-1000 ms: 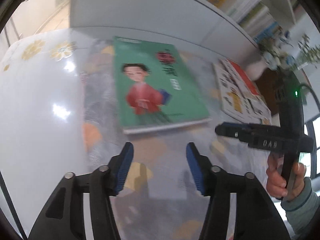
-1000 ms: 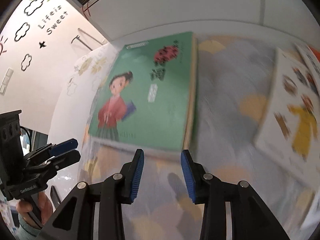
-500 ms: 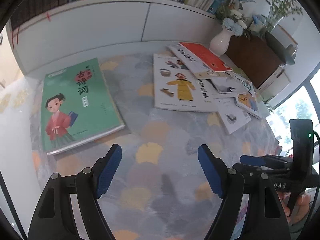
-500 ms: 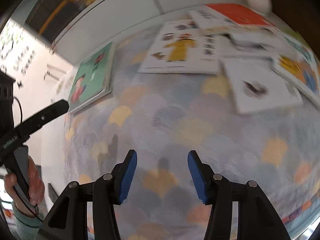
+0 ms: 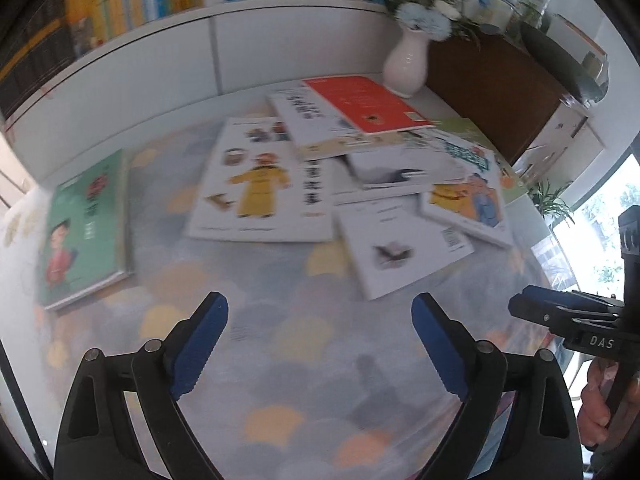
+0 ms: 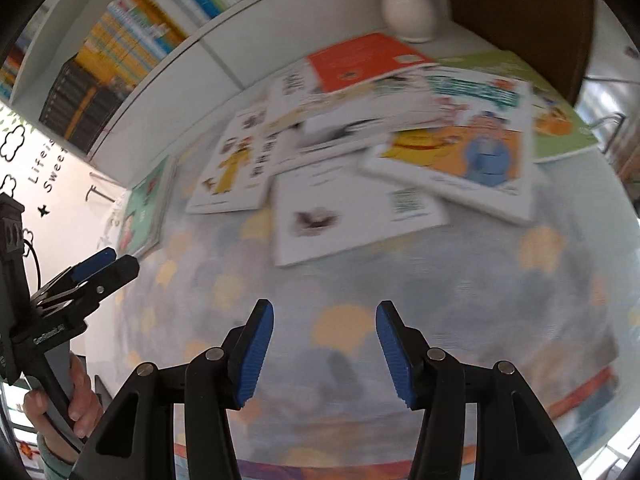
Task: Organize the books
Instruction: 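Move both tools back toward the remaining books on the pile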
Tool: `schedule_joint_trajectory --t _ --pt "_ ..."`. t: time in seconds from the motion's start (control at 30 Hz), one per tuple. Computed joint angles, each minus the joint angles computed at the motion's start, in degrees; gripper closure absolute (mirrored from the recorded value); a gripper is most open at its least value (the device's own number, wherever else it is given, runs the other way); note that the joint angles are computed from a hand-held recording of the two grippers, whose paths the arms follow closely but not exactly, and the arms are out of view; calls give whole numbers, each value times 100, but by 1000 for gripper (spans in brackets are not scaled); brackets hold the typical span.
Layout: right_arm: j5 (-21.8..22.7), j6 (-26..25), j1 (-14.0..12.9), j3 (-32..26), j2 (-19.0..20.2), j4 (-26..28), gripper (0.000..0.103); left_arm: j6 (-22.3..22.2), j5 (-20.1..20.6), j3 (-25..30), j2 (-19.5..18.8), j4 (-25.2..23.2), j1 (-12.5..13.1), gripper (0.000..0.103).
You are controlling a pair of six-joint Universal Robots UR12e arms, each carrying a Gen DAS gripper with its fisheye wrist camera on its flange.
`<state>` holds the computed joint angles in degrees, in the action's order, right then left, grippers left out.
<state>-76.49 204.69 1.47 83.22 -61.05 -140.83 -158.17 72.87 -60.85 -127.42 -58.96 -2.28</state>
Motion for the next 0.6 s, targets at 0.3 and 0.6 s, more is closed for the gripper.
schedule_joint_trajectory --t 0.3,0.6 --pt "148 -57 -565 545 -288 -257 52 -556 -295 316 -238 -458 -279 8" --pt "419 -41 -817 482 -153 -353 51 -1032 -829 1046 -698 -988 -298 8"
